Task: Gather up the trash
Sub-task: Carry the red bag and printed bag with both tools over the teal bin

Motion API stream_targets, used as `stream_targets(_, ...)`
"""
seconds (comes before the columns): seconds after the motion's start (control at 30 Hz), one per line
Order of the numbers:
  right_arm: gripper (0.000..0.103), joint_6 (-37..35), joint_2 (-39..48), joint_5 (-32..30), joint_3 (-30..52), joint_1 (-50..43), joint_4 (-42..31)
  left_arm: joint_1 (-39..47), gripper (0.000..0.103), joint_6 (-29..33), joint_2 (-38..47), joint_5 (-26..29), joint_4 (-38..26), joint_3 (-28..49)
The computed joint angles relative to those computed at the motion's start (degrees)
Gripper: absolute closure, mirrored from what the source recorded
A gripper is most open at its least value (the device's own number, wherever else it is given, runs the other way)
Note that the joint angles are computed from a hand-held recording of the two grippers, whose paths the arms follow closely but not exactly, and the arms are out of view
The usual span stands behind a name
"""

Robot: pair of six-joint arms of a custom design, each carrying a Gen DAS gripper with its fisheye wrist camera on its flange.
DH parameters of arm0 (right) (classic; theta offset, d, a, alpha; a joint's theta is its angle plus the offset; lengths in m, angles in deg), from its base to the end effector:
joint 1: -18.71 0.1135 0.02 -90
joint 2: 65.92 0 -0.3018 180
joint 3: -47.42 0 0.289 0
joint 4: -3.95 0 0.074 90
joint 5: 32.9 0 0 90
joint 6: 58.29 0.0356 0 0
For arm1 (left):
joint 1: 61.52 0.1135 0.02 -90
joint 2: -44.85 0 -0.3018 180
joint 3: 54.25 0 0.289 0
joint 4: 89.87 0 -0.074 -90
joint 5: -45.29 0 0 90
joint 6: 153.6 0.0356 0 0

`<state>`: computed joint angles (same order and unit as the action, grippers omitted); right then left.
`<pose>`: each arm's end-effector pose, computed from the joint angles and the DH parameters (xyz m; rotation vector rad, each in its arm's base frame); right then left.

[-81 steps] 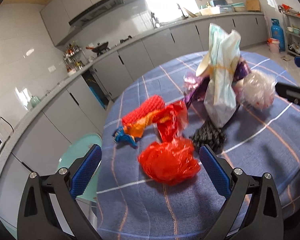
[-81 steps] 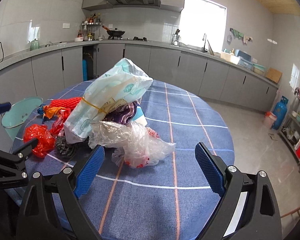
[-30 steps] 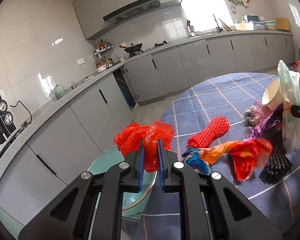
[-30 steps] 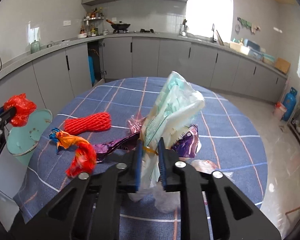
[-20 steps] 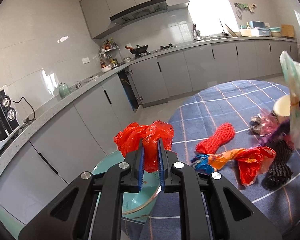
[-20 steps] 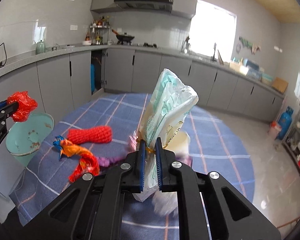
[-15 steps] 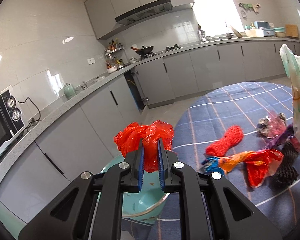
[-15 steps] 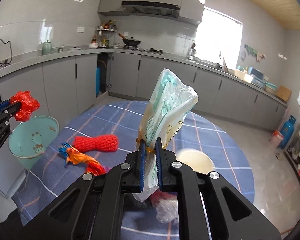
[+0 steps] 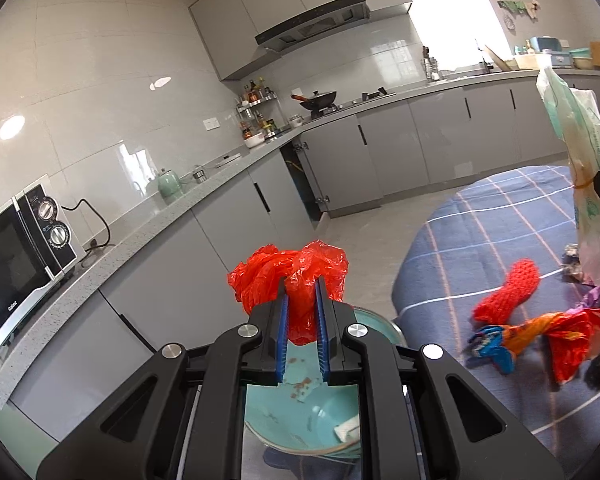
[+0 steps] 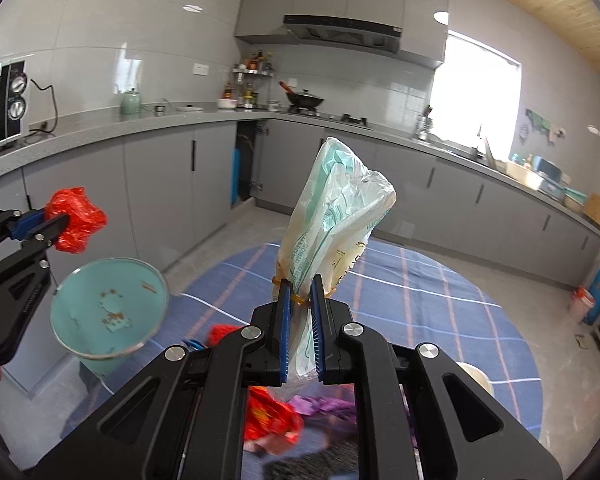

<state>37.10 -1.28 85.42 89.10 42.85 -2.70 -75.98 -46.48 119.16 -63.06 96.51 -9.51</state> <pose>0.2336 0.0862 0.2214 -0.0362 2.0257 -0.1918 0.2825 -0.0613 0.2190 0.3322 1.9416 0.3463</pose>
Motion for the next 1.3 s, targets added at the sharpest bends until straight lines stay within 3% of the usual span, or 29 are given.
stream_targets(1.3, 0.092, -1.6, 29.6, -8.1, 18.4, 6.9, 6.4, 16.1, 0.09, 2.6, 18.6, 6.1, 4.0, 8.8)
